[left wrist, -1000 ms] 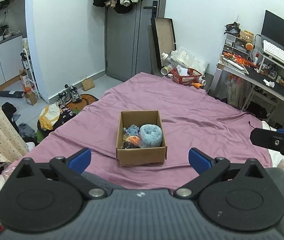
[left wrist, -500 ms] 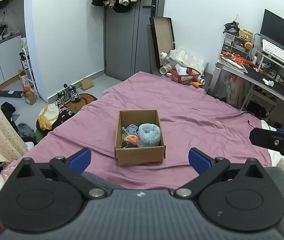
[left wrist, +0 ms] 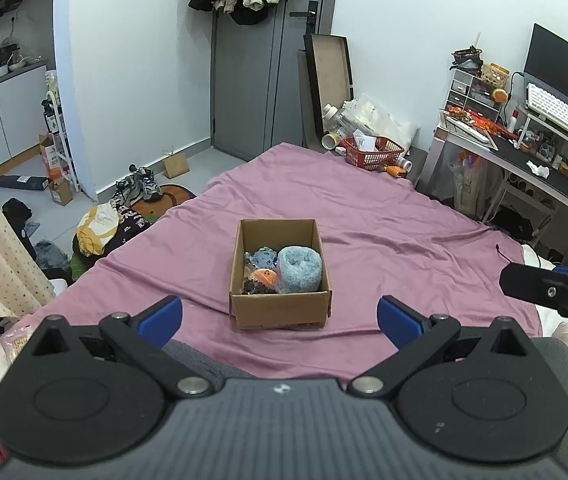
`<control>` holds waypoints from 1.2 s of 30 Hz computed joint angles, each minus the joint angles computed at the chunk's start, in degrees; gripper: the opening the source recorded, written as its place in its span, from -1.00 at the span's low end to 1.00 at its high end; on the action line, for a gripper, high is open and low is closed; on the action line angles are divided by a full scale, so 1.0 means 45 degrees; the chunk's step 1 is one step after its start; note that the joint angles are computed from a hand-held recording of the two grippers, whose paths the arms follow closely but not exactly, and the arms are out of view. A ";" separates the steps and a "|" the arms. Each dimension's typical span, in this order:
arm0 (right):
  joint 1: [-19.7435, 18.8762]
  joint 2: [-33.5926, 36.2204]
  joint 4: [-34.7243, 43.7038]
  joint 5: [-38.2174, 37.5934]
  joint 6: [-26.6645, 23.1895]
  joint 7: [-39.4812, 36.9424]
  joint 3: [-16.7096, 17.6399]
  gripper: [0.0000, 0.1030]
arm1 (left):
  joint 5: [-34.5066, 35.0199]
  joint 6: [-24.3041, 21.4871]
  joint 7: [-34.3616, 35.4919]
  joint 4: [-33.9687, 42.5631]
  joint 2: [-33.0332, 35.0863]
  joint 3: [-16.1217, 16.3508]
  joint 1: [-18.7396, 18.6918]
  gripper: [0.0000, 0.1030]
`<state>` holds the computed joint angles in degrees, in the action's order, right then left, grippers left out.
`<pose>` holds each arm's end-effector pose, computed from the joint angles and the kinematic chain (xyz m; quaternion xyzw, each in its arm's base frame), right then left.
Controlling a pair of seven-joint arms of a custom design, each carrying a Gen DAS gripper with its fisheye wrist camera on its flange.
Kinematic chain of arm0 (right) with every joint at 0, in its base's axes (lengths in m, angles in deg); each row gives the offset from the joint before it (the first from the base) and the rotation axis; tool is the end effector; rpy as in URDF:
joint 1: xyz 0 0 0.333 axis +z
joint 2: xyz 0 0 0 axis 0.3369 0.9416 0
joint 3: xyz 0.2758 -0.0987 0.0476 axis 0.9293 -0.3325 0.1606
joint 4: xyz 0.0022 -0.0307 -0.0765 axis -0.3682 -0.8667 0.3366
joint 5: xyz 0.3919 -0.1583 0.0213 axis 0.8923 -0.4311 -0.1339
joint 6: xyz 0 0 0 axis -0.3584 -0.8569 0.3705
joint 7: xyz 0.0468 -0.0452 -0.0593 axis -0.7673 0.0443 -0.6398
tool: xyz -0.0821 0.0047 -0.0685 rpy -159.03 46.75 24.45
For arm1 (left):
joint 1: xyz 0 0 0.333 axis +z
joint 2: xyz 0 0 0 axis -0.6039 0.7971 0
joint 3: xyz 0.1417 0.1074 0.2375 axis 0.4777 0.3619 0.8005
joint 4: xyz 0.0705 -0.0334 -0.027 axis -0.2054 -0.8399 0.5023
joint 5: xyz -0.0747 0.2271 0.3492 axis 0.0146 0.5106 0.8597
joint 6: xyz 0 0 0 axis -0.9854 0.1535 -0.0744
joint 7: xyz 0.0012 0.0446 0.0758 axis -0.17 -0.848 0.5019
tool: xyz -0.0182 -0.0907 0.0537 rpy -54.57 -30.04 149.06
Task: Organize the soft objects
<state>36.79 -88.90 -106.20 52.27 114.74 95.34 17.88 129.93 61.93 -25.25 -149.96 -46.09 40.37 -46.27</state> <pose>0.5703 0.1041 0.5101 -0.6912 0.5498 -0.1893 0.4291 0.5153 -0.2750 0.5196 -0.6874 0.5935 -0.3085 0.2828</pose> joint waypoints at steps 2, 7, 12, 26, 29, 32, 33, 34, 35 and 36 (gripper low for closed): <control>-0.0039 0.0003 -0.0014 -0.0136 -0.0014 0.0141 0.0023 1.00 | -0.0010 -0.0016 0.0026 0.0025 0.0015 0.0006 -0.0009 0.99; -0.0071 -0.0003 -0.0040 -0.0290 -0.0115 0.0279 0.0018 1.00 | -0.0082 0.0021 0.0200 0.0038 0.0045 0.0026 -0.0052 0.99; -0.0067 -0.0022 -0.0048 -0.0291 -0.0133 0.0256 0.0005 1.00 | -0.0085 0.0011 0.0254 0.0055 0.0068 0.0024 -0.0069 0.99; -0.0040 -0.0068 -0.0107 -0.0258 -0.0136 0.0223 -0.0021 1.00 | -0.0202 0.0076 0.0304 -0.0029 0.0008 0.0067 -0.0028 0.99; -0.0074 -0.0061 -0.0138 -0.0401 -0.0123 0.0350 0.0008 1.00 | -0.0210 0.0066 0.0308 -0.0031 0.0005 0.0050 -0.0012 0.99; -0.0032 -0.0068 -0.0156 -0.0298 -0.0122 0.0210 -0.0038 1.00 | -0.0219 0.0080 0.0313 -0.0032 0.0009 0.0043 -0.0004 0.99; -0.0016 -0.0072 -0.0149 -0.0217 -0.0140 0.0125 -0.0060 1.00 | -0.0220 0.0080 0.0313 -0.0032 0.0009 0.0041 -0.0002 0.99; -0.0023 -0.0063 -0.0127 -0.0199 -0.0163 0.0095 -0.0069 1.00 | -0.0227 0.0071 0.0313 -0.0030 0.0010 0.0037 -0.0005 0.99; -0.0032 -0.0059 -0.0132 -0.0193 -0.0152 0.0077 -0.0065 1.00 | -0.0267 0.0071 0.0365 -0.0036 0.0005 0.0052 -0.0008 0.99; -0.0041 -0.0046 -0.0134 -0.0205 -0.0145 0.0070 -0.0058 1.00 | -0.0290 0.0077 0.0401 -0.0055 -0.0012 0.0063 -0.0006 0.99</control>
<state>36.60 -89.11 -106.80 51.34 114.09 95.65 17.62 128.63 62.28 -23.45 -150.20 -46.15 40.65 -46.30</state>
